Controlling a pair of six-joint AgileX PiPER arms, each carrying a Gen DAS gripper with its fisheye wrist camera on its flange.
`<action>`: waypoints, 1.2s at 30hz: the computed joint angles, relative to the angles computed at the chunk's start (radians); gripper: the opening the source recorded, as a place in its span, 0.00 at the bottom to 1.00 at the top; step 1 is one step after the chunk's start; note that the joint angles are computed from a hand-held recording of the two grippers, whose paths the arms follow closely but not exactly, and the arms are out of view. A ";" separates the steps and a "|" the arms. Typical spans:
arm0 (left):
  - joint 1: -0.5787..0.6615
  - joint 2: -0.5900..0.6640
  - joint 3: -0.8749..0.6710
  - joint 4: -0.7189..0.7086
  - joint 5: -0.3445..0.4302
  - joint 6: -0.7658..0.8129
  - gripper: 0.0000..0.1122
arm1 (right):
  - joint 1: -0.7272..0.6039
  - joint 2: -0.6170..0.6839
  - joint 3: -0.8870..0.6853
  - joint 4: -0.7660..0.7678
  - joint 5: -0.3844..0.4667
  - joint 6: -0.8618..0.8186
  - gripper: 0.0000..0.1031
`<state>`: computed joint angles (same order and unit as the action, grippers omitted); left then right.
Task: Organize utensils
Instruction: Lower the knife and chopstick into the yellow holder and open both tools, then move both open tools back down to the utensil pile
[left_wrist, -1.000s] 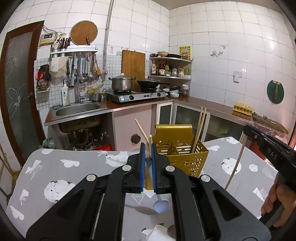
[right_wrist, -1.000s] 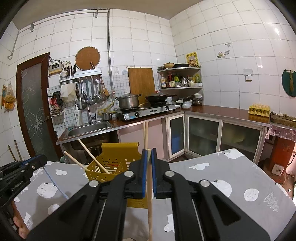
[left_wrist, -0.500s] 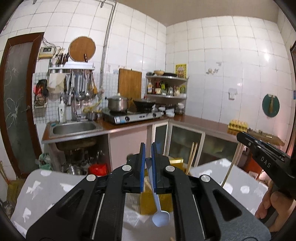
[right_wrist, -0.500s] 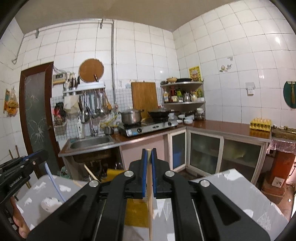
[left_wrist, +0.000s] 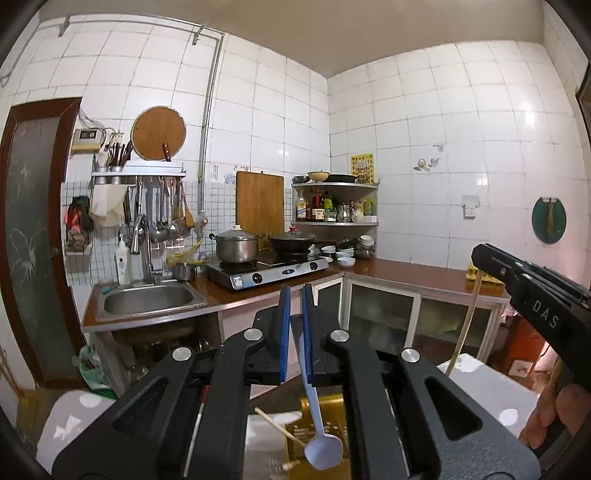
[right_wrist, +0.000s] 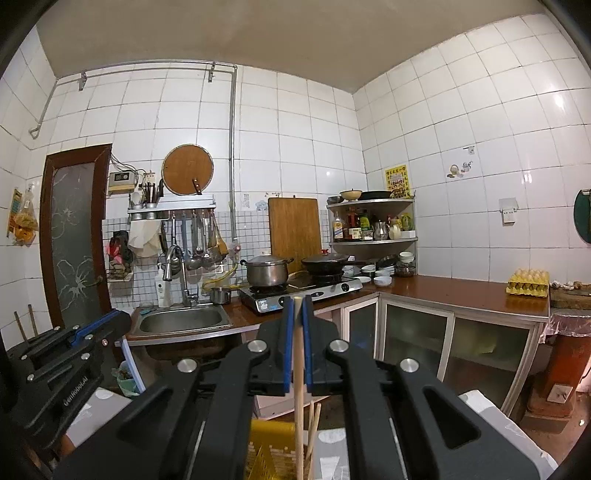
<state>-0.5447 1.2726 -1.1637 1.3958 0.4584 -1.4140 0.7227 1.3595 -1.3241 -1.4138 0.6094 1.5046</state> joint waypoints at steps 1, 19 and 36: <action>0.011 0.019 -0.005 0.018 -0.012 -0.015 0.04 | -0.014 0.010 -0.001 -0.009 -0.017 0.016 0.05; 0.179 0.121 0.106 -0.216 -0.198 0.060 0.43 | -0.177 0.132 0.149 0.180 -0.220 -0.057 0.21; -0.031 -0.280 0.416 -0.309 0.125 0.095 0.87 | -0.039 -0.167 0.523 0.381 0.010 -0.053 0.69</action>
<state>-0.5754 0.9929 -0.7478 1.0872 0.5838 -1.3189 0.6832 1.1930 -0.8014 -1.0327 0.6189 1.4519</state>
